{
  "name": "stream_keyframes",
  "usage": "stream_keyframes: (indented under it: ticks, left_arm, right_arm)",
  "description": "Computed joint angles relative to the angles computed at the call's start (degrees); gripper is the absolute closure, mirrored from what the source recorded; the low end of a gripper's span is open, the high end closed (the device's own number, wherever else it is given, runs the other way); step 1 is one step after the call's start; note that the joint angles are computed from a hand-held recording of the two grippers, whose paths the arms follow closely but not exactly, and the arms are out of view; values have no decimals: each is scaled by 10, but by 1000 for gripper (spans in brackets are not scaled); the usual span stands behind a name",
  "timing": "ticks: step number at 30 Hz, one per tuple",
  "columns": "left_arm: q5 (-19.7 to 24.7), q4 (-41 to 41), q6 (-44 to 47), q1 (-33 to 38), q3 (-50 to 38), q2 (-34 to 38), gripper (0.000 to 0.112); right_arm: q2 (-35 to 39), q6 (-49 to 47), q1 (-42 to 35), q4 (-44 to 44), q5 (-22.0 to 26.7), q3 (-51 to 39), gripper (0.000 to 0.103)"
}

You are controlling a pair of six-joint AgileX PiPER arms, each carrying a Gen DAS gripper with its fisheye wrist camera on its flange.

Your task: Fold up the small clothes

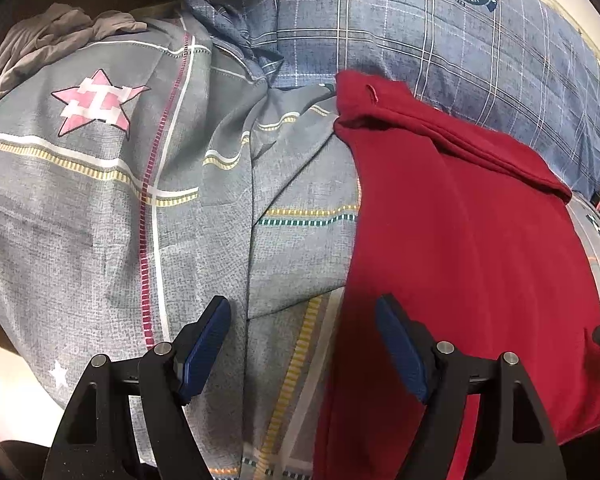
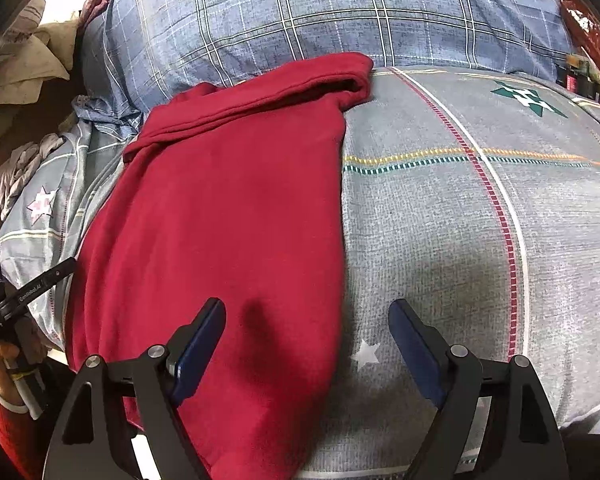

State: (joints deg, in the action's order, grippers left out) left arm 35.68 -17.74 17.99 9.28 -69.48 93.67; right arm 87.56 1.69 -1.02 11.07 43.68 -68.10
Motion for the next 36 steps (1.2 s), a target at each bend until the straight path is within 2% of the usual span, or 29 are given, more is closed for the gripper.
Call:
stream_keyframes:
  ticks: [8, 9, 11, 12, 13, 14, 16, 21, 23, 24, 25, 27, 30, 36]
  left_arm:
    - [1, 6, 2, -4, 5, 2, 39]
    - [5, 6, 4, -6, 5, 3, 39]
    - [15, 2, 14, -11, 0, 8, 42]
    - [15, 2, 17, -13, 0, 9, 44]
    - [12, 7, 16, -17, 1, 9, 47]
    - [9, 12, 15, -20, 3, 7, 48]
    - [17, 6, 18, -16, 2, 6, 49]
    - [25, 8, 7, -4, 26, -16, 47]
    - [10, 29, -9, -10, 47, -32, 45]
    - [8, 39, -18, -14, 52, -38, 45]
    - [17, 60, -43, -20, 51, -40, 44]
    - [20, 64, -49, -23, 52, -44, 44]
    - [24, 65, -55, -24, 53, -47, 44]
    - [29, 64, -55, -24, 64, -60, 43]
  right_arm:
    - [9, 14, 23, -36, -18, -4, 19]
    - [12, 16, 27, -47, -23, -4, 22]
    - [17, 59, 43, -105, -36, -6, 44]
    - [17, 69, 47, -123, -40, -7, 72]
    - [17, 62, 47, -118, -40, -9, 87]
    - [17, 39, 39, -92, -35, -12, 88]
    - [11, 39, 36, -94, -33, -9, 94]
    - [-6, 19, 12, -67, -21, 1, 94]
    - [-18, -20, -5, -28, -1, 0, 88]
    - [-20, -36, -16, -7, 11, -3, 83]
    - [-21, -58, -31, 21, 28, -7, 67]
    - [-24, -125, -74, 105, 70, -8, 45]
    - [-31, -172, -102, 153, 109, 7, 44]
    - [-36, -232, -102, 204, 122, 55, 45]
